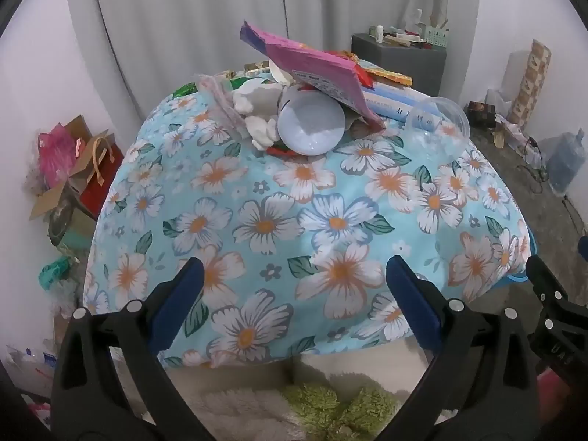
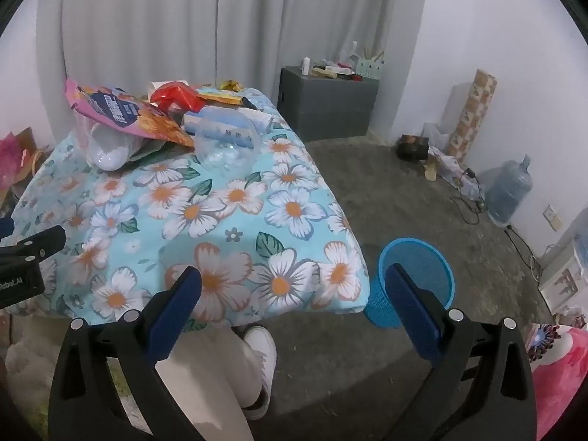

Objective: Collect trash

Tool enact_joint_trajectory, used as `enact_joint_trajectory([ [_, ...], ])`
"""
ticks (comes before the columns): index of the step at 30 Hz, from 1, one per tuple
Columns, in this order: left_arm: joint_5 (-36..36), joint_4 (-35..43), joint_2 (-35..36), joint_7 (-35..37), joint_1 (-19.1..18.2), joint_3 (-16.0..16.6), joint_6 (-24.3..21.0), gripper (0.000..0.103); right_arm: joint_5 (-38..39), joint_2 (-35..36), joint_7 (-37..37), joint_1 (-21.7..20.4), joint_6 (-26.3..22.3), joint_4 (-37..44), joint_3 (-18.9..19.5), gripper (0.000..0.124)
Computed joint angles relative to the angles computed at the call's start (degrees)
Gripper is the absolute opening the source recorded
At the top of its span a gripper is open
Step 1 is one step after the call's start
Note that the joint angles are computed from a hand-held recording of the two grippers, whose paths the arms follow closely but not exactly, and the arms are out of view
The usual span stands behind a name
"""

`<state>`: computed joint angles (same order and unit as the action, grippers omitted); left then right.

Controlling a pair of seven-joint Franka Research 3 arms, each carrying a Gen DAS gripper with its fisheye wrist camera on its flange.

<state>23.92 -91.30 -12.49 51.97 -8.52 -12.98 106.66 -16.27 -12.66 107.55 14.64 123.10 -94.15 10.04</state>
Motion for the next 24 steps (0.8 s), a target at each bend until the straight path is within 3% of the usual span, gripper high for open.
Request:
enact_joint_trajectory([
  [7,0.22,-0.31,-0.35,-0.23,0.22,0.2,0.22,0.096,0.12,-0.14,-0.24,-0.14,-0.01,-0.23,-0.18,0.097],
  [15,0.69,-1.31,-0.95,-1.87,0.65,0.15,1.04,0.096,-1.18,1.17,0.92,1.01,-3.46,3.88,0.86,0.097],
  [17,0.65,-1.41,-1.03,-1.91,0.67,0.16,1.04,0.095,0.59,0.76,-0.7,1.19,-0.79,1.64,-0.4,0.097],
  [24,0.59,-1.34,-1.0,-1.84,0.7,0.17,1.01,0.096,0.43,0.81,-0.48,0.92,-0.66,1.59,-0.09,0.097],
])
